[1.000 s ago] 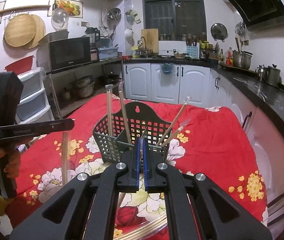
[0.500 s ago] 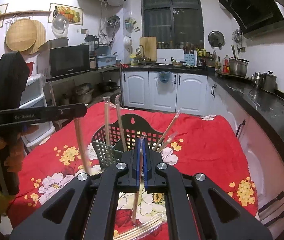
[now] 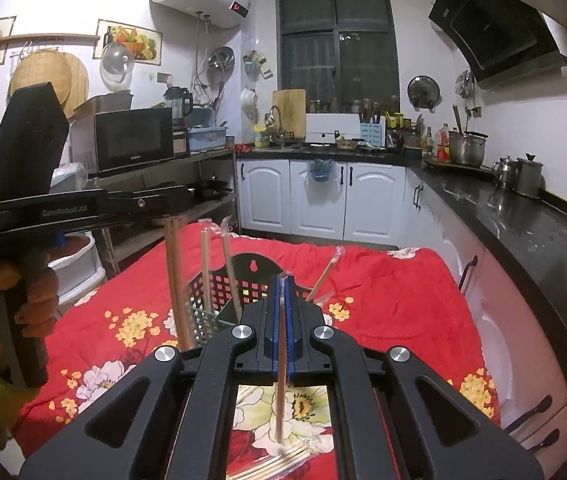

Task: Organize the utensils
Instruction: 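Lift both held chopsticks and carry them above the green caddy, then lower the chopsticks into the caddy compartments and open both tools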

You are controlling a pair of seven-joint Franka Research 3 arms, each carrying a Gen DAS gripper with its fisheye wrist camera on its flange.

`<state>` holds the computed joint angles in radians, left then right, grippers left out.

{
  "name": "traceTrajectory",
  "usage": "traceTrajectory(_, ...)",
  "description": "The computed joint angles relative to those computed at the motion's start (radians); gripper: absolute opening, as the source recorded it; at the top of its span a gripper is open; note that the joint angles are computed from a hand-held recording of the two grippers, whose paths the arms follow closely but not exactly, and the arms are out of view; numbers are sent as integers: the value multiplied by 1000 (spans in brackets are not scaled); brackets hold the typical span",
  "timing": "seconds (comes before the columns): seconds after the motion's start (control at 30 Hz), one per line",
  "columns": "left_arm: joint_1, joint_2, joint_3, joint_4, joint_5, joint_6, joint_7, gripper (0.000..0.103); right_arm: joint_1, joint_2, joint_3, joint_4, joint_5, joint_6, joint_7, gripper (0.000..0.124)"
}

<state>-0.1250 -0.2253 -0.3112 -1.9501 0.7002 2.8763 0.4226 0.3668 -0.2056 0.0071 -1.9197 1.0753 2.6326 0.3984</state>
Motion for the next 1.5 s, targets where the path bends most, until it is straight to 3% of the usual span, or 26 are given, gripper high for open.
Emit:
traceTrajectory(0.53, 14, 39, 9, 110, 101, -17, -49, 1, -6, 47, 8, 97, 35, 3, -22, 3)
traceTrajectory(1.1, 71, 24, 5, 178, 321, -111, -208, 1, -10, 145, 54, 295, 77, 1, -11, 3)
traceTrajectory(1.5, 105, 8, 29, 134, 384, -75, -297, 1, -20, 281, 112, 482, 4, 18, 61, 3)
